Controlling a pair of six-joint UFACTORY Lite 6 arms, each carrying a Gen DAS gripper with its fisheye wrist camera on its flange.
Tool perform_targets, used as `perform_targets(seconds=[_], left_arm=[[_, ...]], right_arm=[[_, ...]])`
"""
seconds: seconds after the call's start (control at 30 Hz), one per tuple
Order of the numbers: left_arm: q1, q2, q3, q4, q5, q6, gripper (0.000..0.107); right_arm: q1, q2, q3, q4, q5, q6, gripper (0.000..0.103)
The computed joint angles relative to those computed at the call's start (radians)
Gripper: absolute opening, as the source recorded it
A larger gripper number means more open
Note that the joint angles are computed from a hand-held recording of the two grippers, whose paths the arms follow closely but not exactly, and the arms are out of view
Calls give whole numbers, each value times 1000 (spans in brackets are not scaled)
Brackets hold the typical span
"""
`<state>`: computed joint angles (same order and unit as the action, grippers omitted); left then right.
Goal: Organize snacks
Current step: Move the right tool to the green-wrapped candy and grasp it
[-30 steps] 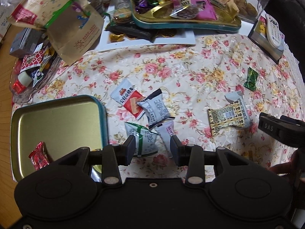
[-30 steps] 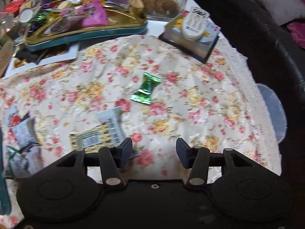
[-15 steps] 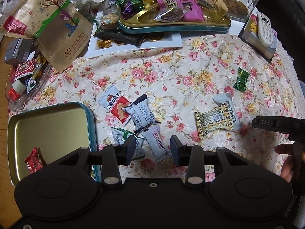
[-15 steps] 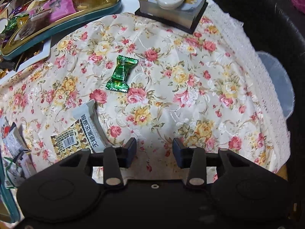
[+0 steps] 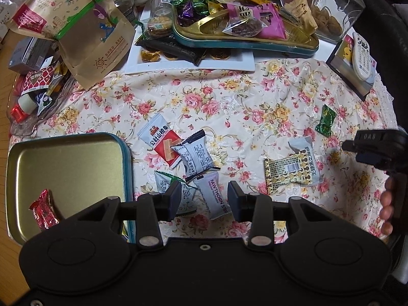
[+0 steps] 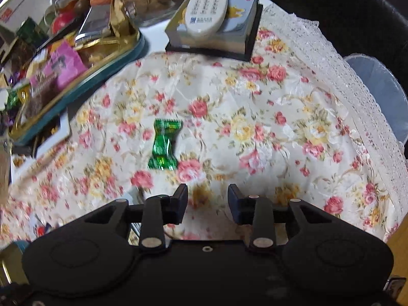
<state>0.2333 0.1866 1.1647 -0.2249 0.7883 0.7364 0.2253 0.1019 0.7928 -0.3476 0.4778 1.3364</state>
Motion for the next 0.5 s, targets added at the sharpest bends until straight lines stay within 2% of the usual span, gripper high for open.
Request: perform_targets(seconds=[0.3, 0.5], left_arm=[[36, 33, 40, -14, 26, 20, 48], [82, 85, 100, -23, 54, 22, 48]], right_arm=[[-81, 159, 183, -5, -19, -28, 43], [-84, 264, 270, 61, -33, -78, 45]])
